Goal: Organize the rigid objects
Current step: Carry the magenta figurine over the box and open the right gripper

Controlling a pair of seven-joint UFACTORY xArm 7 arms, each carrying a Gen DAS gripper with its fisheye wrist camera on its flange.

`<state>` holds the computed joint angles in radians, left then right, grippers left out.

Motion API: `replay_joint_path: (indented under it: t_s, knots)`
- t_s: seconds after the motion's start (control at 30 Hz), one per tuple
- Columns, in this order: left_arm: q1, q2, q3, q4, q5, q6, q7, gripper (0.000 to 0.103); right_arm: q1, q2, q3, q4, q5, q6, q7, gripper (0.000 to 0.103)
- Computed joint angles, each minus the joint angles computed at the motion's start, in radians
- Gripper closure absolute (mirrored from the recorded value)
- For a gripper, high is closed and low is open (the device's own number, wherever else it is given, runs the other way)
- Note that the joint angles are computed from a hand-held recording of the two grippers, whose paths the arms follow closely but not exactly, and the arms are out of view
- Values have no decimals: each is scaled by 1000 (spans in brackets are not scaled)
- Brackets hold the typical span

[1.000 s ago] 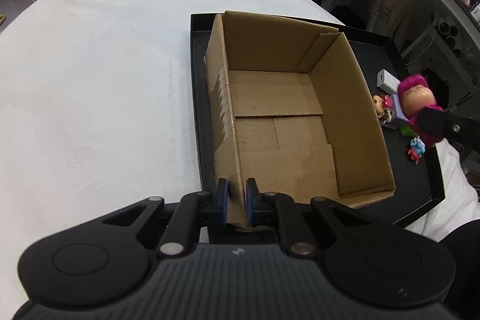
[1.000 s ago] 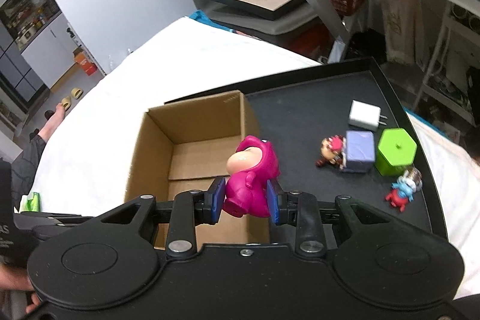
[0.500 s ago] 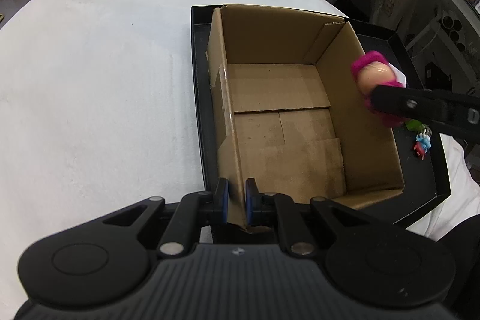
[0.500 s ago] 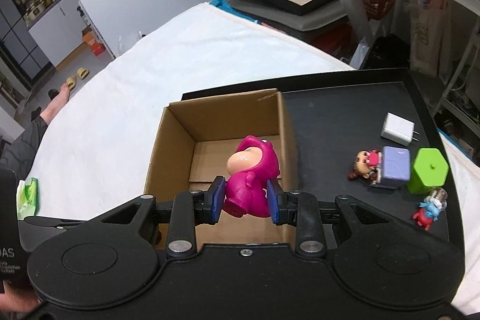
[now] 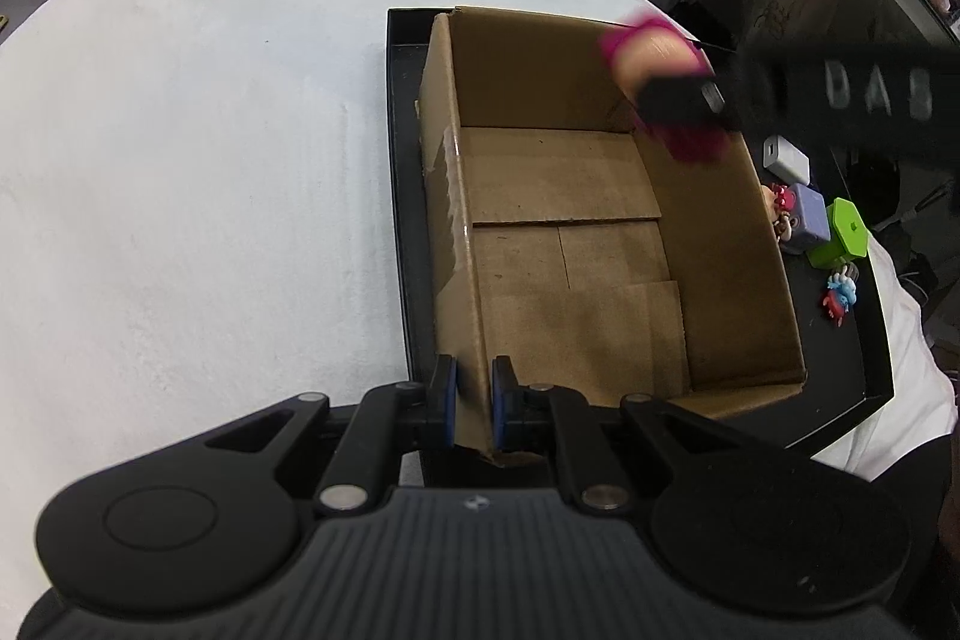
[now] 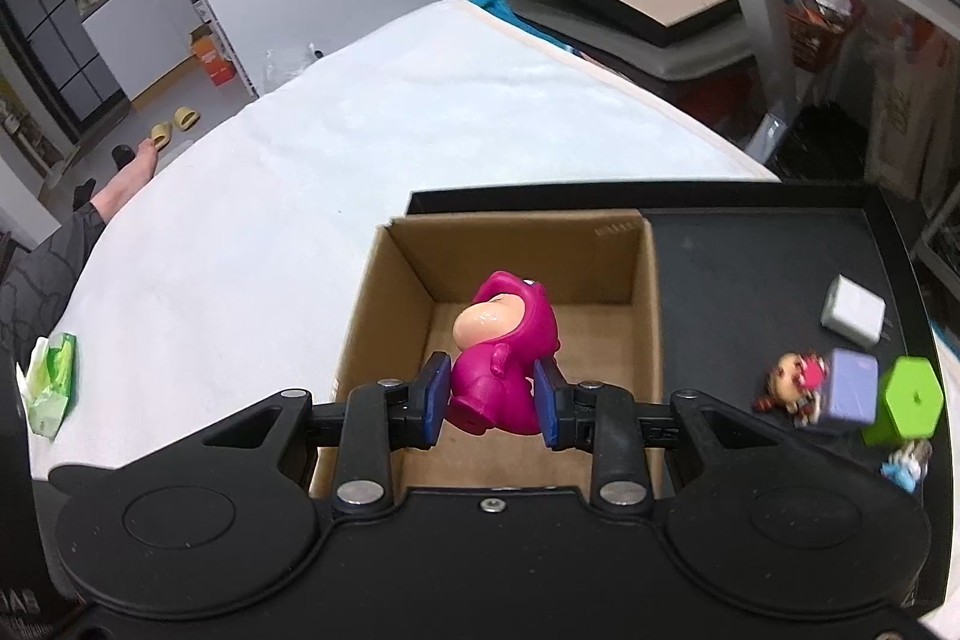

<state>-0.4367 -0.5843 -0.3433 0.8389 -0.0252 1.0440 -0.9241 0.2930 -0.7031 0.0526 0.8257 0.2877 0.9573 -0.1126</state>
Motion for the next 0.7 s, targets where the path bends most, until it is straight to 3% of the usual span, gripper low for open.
replay_joint_path:
  t_s: [0.17,0.3,0.7]
  knots:
    - [0,1,1,2,0,5,-1,93,42,11,7,-3,10,-83,-78,67]
    - [1,-1,2,1,-1,3,-2,92,45,3,-1,-7,14,-64,-85,60]
    - [4,-4,1,-2,-1,4,-13,92,-11,-66,-37,-51,-3,12,-76,58]
